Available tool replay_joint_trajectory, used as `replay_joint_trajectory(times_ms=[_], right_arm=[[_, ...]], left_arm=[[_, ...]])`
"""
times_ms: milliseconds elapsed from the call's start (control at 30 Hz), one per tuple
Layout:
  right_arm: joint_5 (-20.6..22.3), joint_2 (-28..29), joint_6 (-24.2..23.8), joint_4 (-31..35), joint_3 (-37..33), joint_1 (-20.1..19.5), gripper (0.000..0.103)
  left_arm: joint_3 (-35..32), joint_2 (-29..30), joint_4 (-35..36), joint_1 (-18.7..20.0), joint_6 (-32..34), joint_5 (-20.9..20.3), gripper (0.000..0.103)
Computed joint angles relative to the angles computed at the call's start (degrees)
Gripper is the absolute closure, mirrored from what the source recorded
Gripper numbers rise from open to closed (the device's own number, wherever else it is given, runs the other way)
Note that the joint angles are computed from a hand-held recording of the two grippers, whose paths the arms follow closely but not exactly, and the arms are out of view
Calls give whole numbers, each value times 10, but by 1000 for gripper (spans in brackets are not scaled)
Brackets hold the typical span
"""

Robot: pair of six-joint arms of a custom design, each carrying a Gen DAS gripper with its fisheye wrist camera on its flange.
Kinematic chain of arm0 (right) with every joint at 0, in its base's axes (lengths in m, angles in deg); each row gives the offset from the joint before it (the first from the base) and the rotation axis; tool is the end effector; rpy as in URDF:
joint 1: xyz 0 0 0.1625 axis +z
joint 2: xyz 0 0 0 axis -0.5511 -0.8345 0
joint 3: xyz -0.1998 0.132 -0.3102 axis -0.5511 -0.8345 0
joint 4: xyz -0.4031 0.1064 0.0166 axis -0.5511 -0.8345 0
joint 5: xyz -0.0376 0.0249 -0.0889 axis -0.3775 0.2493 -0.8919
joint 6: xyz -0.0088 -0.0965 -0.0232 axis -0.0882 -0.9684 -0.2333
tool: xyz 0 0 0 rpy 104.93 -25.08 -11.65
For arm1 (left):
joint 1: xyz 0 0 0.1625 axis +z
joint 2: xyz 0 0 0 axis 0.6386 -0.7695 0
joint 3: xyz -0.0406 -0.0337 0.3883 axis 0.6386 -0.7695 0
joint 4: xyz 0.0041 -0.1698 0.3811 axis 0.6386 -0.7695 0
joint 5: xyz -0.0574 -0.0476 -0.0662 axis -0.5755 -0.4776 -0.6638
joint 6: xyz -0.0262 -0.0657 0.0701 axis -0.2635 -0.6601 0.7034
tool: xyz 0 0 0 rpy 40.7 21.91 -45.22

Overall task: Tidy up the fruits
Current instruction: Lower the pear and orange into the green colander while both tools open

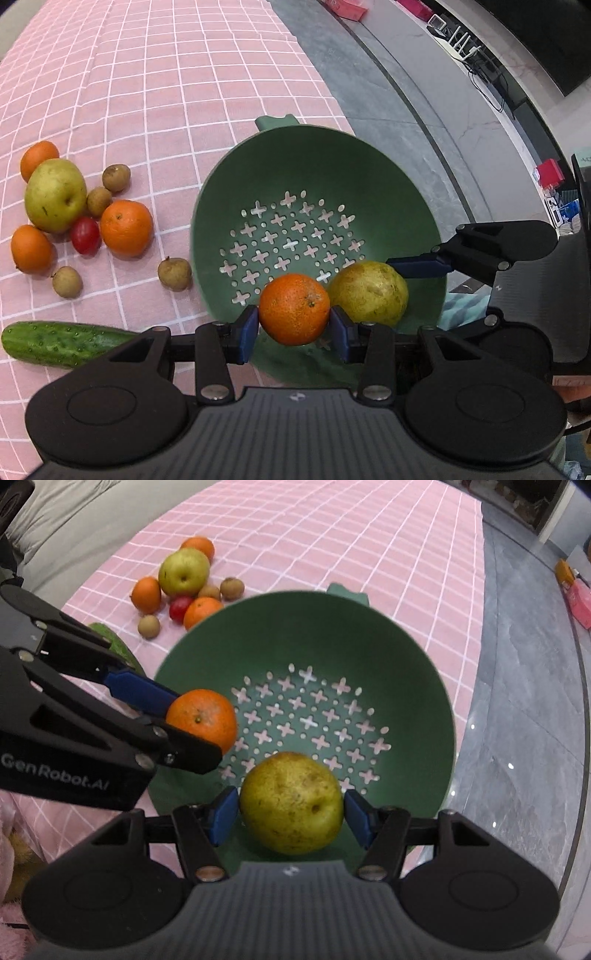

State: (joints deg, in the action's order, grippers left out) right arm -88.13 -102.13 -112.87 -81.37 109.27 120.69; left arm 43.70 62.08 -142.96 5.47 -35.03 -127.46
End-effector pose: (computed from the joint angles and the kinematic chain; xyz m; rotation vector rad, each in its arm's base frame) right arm 0.0480 -0.7647 0.3630 1.2622 -2.2825 -0.1585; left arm -0.4307 -0.6983 0.0015 0.0088 2.6465 -0.4799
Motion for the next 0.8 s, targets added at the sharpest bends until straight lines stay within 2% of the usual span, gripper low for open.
replay_joint_trajectory(times_ms=[133, 233, 467, 700, 800], right_arm=[[-1, 10, -4, 14, -11, -2, 43], [2, 13, -7, 21, -16, -4, 43], [-2, 23, -8, 47, -38, -3, 43], [-23, 26, -4, 49, -38, 2, 43], [-36, 24, -10, 44, -31, 6, 42]], left_arm=[[-46, 28, 44, 1, 11, 2, 56], [-88, 53, 92, -2, 24, 21, 55], [-151, 82, 160, 2, 24, 19, 56], [-148, 82, 156, 0, 29, 20, 56], [-150, 82, 160, -1, 24, 20, 51]])
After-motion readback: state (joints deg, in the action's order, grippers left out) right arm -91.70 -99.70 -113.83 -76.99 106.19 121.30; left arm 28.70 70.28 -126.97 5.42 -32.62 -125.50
